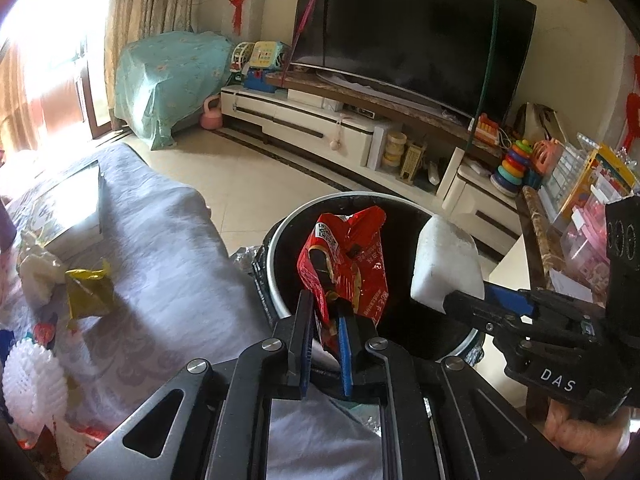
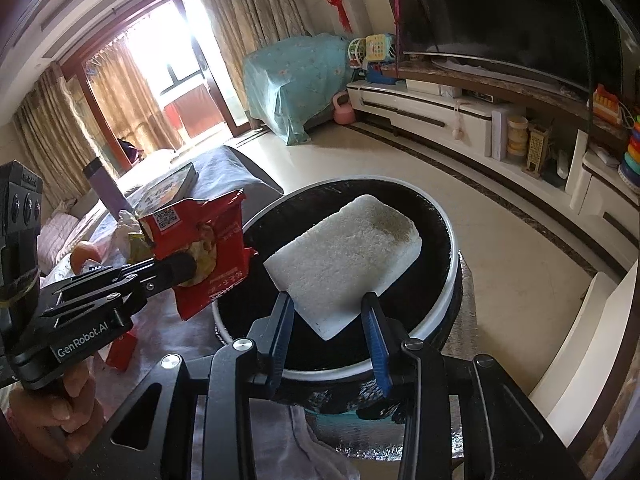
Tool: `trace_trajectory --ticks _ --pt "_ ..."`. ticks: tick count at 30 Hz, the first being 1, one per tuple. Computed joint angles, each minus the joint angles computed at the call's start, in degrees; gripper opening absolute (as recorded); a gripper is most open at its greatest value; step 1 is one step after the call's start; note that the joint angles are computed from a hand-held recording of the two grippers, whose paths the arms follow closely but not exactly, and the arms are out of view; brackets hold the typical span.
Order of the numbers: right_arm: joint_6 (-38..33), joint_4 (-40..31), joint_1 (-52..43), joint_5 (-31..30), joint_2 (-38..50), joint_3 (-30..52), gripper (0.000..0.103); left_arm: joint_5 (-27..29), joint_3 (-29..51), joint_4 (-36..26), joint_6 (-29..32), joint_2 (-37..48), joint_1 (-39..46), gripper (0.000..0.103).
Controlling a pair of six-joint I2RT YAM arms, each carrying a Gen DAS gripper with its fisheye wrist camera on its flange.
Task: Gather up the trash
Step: 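Carry the white block and red bag over the black trash bin with both tools, then open the left tool over the bin while the right tool opens, dropping the white block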
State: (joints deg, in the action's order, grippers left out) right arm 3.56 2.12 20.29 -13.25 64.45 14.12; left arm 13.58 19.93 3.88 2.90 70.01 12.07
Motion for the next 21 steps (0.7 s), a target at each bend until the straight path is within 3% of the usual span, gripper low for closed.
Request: trace_trajectory --ticks 2,4,8,11,13,16,21 --pt "-0.8 0.3 -1.1 -0.7 1.0 0.4 0.039 -1.2 0.4 1.3 -0.4 2.0 -0.9 0.015" --pt "-0.9 1.0 -1.2 -0.3 1.7 0.5 0.041 -1.8 0.7 2.1 -1.0 3.3 -1.3 0.029" --pt "-0.7 2.3 -2.7 -0.7 2.8 0.3 0.061 -1.7 -0.4 2.3 -1.5 2.2 -0.9 0.045" --pt "-0.5 1.6 -3.8 -1.6 0.7 -0.4 0.062 -1.3 -2.3 1.4 -1.5 -1.2 -0.2 0.050" --pt "0.0 0.4 -3.9 -1.9 -1.8 -1.1 0.064 -0.5 -4.1 -0.2 -1.3 -4.4 0.9 0.059" --pt "1.2 -0.6 -3.7 -2.8 -5.6 -2.4 0.074 1.0 -7.1 -4.3 -0.2 -11.5 3.2 0.062" --pt "6.2 -2.3 0.6 -2.5 -12.1 -5.2 0.088 7.6 -11.3 -19.0 5.7 -28.3 14.0 0.063"
